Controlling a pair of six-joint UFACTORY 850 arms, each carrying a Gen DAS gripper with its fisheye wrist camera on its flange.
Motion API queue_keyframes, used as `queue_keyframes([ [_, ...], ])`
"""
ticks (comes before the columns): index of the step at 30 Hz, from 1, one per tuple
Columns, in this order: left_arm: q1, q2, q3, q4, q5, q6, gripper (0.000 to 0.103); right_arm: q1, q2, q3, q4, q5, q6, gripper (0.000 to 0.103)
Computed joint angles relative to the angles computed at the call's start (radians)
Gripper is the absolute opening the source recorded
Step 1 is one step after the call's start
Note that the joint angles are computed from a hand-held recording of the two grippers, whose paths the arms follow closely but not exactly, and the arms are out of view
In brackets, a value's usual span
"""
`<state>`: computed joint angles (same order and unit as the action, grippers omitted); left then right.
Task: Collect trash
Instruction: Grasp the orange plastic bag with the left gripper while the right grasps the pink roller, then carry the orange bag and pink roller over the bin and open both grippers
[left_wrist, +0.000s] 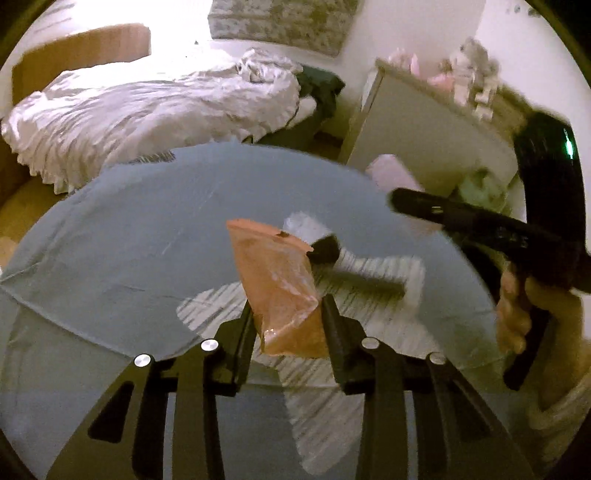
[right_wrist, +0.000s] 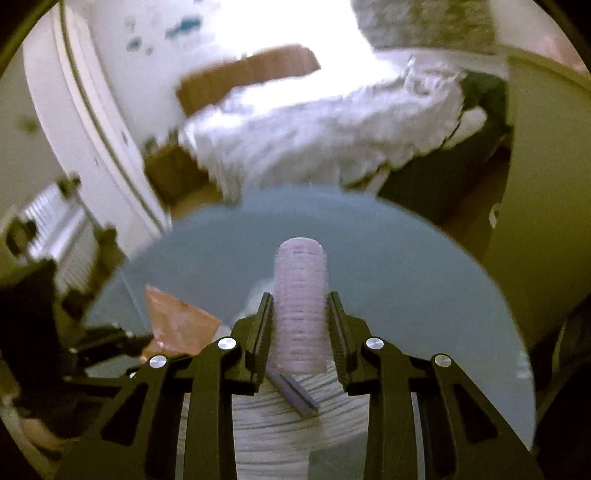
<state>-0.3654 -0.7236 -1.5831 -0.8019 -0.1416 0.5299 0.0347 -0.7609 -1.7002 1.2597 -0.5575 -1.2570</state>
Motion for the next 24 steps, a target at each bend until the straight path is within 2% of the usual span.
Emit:
queue_keyframes([
  [4, -0.015, 0.054, 0.034, -0.291, 0.027, 0.288, 0.035, -0.068, 0.122, 0.169, 0.349, -0.003, -0.269, 0.03],
  [10, -0.078, 0.048, -0.042, -0.421, 0.001, 0.462, 0.035, -0.19, 0.29, 0.41, 0.751, 0.002, -0.592, 0.03],
  [15, -0.142, -0.039, -0.202, -0.332, -0.07, 0.412, 0.035, -0.303, 0.387, 0.556, 1.0, 0.001, -0.777, 0.03],
  [20, -0.196, -0.162, -0.412, -0.206, -0.175, 0.305, 0.035, -0.416, 0.425, 0.625, 1.06, -0.004, -0.782, 0.03],
  [24, -0.234, -0.279, -0.607, -0.089, -0.26, 0.176, 0.035, -0.477, 0.432, 0.654, 1.076, -0.007, -0.788, 0.03],
])
